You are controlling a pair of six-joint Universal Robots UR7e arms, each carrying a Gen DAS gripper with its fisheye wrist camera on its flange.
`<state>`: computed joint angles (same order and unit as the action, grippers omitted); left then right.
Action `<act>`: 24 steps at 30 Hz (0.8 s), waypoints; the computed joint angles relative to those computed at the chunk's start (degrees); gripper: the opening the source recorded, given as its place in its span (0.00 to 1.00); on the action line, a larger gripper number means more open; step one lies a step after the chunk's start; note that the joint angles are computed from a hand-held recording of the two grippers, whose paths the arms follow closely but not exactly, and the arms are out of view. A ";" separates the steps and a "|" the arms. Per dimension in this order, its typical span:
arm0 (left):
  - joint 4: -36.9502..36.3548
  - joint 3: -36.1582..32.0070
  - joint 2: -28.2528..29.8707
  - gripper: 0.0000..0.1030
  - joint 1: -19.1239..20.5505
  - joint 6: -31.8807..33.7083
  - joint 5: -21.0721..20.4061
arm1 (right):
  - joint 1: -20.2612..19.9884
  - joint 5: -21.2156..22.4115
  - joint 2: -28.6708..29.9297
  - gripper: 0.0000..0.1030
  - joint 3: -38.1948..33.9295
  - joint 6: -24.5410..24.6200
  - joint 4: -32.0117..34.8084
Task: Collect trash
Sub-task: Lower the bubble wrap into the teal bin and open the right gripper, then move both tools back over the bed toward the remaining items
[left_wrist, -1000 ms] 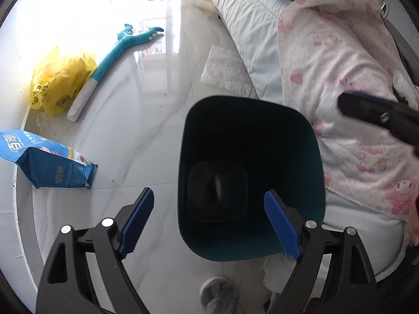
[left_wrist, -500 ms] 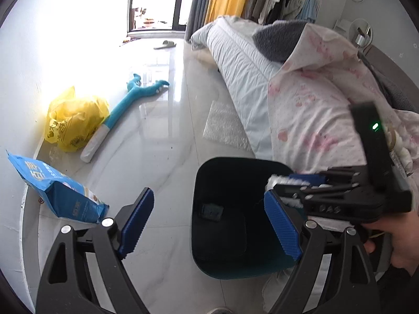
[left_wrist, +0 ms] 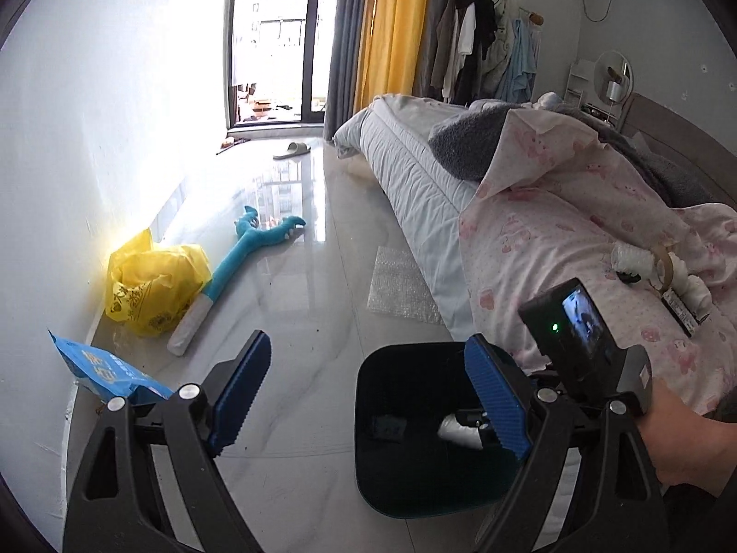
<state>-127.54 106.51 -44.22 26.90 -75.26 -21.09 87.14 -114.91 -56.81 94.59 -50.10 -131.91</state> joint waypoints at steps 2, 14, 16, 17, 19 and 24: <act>-0.49 0.05 -0.21 0.85 -0.93 0.88 1.68 | -0.20 -0.39 -0.30 0.58 0.10 0.39 0.03; -4.08 -0.15 -0.47 0.90 -4.36 2.87 4.50 | -0.62 7.23 -7.69 0.66 2.79 -1.00 -0.60; -4.95 -0.87 0.06 0.91 -4.62 4.25 5.45 | -0.70 9.15 -9.70 0.66 3.41 -1.49 -0.74; -6.29 -1.11 0.41 0.91 -4.70 5.65 5.83 | -0.76 9.94 -10.62 0.66 3.67 -1.83 -0.79; -10.04 -1.79 1.37 0.92 -4.76 9.43 6.29 | -0.88 11.32 -12.46 0.67 4.05 -3.30 -1.31; -23.17 -4.37 4.87 0.94 -4.37 21.10 5.70 | -2.08 15.49 -16.27 0.71 4.11 -6.13 -3.03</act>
